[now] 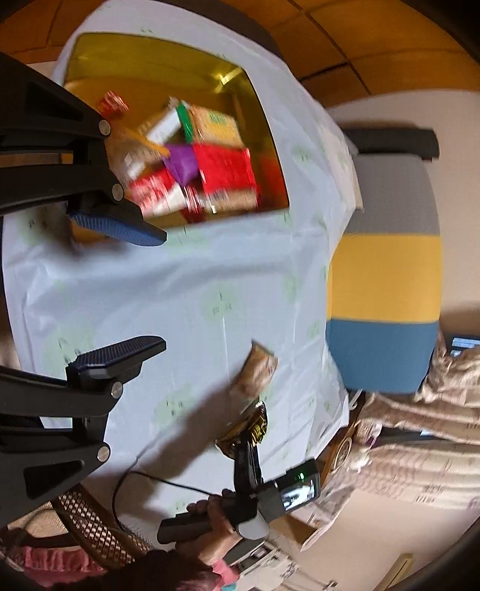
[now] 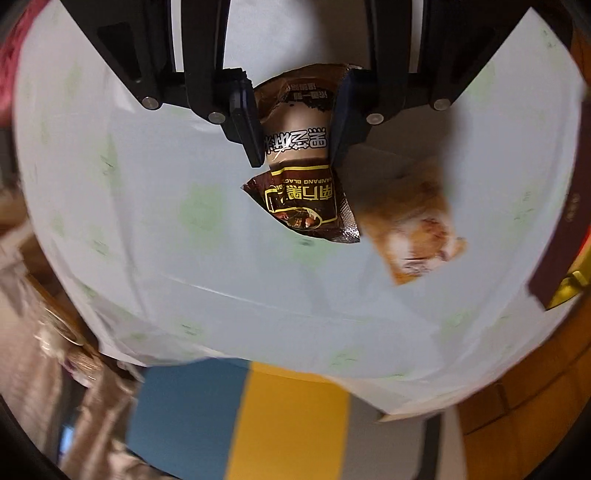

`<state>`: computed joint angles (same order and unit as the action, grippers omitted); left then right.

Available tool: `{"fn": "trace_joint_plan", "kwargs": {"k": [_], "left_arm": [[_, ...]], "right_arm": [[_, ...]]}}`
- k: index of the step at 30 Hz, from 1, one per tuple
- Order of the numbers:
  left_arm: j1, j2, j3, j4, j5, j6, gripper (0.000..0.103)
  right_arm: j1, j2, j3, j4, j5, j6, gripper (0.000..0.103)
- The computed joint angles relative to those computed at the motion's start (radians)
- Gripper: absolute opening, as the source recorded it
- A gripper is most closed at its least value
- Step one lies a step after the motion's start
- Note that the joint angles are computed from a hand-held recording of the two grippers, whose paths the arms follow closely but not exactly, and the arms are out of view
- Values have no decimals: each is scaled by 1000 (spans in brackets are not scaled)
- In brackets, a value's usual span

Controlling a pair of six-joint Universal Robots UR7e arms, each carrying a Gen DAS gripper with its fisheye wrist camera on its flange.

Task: Organize snacks
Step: 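Grasp the pale bread packet with the left tool while the right tool lifts the brown packet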

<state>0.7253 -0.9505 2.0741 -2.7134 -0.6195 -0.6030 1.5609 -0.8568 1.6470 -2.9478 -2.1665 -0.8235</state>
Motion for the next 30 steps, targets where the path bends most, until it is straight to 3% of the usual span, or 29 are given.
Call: {"fn": "trace_joint_plan", "kwargs": {"k": [2, 4, 8, 9, 10, 12, 14, 18, 22, 25, 30], "left_arm": [[21, 29, -46, -1, -42, 23, 52], [51, 72, -115, 21, -93, 33, 52], [92, 157, -244, 74, -148, 53, 52], [102, 187, -288, 97, -157, 62, 52], [109, 209, -321, 113, -164, 70, 52], [117, 250, -378, 136, -151, 102, 55], [129, 299, -450, 187, -138, 149, 65], [199, 354, -575, 242, -285, 47, 66], [233, 411, -686, 297, -322, -68, 66], [249, 455, -770, 329, -344, -118, 66], [263, 544, -928, 436, -324, -177, 66]], "right_arm": [[5, 18, -9, -21, -70, -16, 35], [5, 18, -17, 10, -74, -2, 42], [-15, -19, -61, 238, -2, 194, 54], [-20, -29, -70, 272, 27, 223, 60], [-23, -34, -75, 287, 43, 237, 74], [-24, -39, -79, 277, 52, 258, 83], [-27, -45, -89, 291, 72, 272, 83], [-29, -52, -99, 266, 78, 298, 84], [-36, -74, -96, 223, 128, 344, 88], [-48, -88, -111, 252, 175, 394, 89], [-56, -101, -117, 279, 208, 448, 89]]}}
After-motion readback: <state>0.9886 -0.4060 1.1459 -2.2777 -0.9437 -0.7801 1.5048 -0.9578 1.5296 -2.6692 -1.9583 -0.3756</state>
